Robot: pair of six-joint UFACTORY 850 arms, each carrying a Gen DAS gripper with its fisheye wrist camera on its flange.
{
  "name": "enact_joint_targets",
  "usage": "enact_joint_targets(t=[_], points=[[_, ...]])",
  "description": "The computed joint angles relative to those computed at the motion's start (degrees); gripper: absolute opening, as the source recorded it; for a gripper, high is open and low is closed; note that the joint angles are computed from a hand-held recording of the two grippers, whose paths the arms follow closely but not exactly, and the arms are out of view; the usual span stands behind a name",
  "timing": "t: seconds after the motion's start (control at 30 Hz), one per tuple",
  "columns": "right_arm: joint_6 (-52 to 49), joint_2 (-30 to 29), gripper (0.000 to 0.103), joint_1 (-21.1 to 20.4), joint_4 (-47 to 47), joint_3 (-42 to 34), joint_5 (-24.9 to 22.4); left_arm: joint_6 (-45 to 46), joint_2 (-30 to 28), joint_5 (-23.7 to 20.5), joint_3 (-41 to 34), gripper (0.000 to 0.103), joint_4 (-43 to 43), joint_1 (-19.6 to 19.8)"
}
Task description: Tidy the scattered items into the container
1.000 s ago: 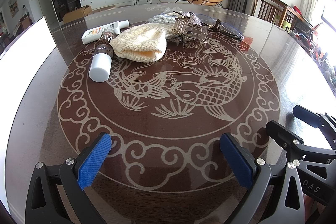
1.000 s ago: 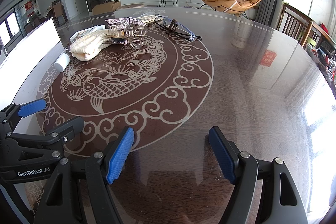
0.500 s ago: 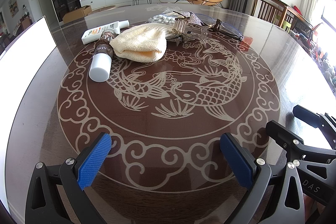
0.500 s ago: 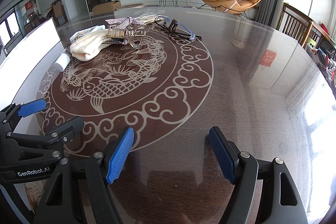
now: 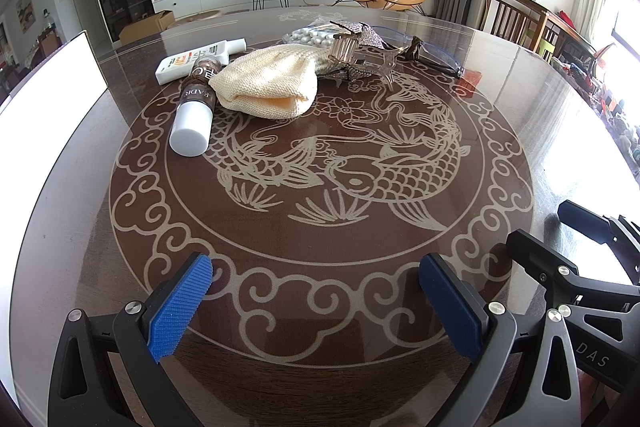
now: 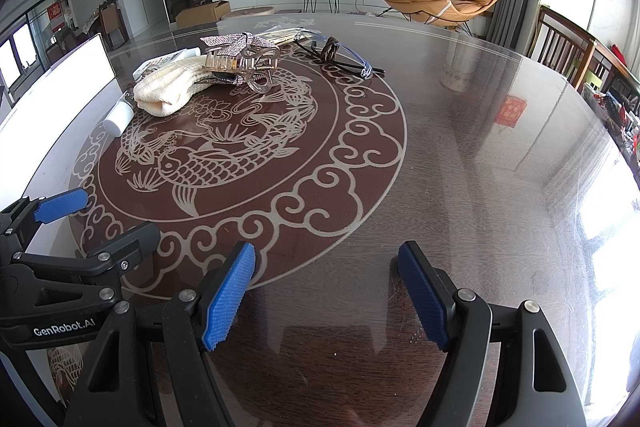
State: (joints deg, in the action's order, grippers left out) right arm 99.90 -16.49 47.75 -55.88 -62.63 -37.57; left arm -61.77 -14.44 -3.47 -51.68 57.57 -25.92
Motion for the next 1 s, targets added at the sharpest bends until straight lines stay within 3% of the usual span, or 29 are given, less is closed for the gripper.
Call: enact_joint_targets(t=[1.0], points=[[-0.1, 0.0, 0.075, 0.0, 0.1, -0.1, -0.1, -0.6, 0.0, 0.0, 0.0, 0.103, 0.6, 0.0]])
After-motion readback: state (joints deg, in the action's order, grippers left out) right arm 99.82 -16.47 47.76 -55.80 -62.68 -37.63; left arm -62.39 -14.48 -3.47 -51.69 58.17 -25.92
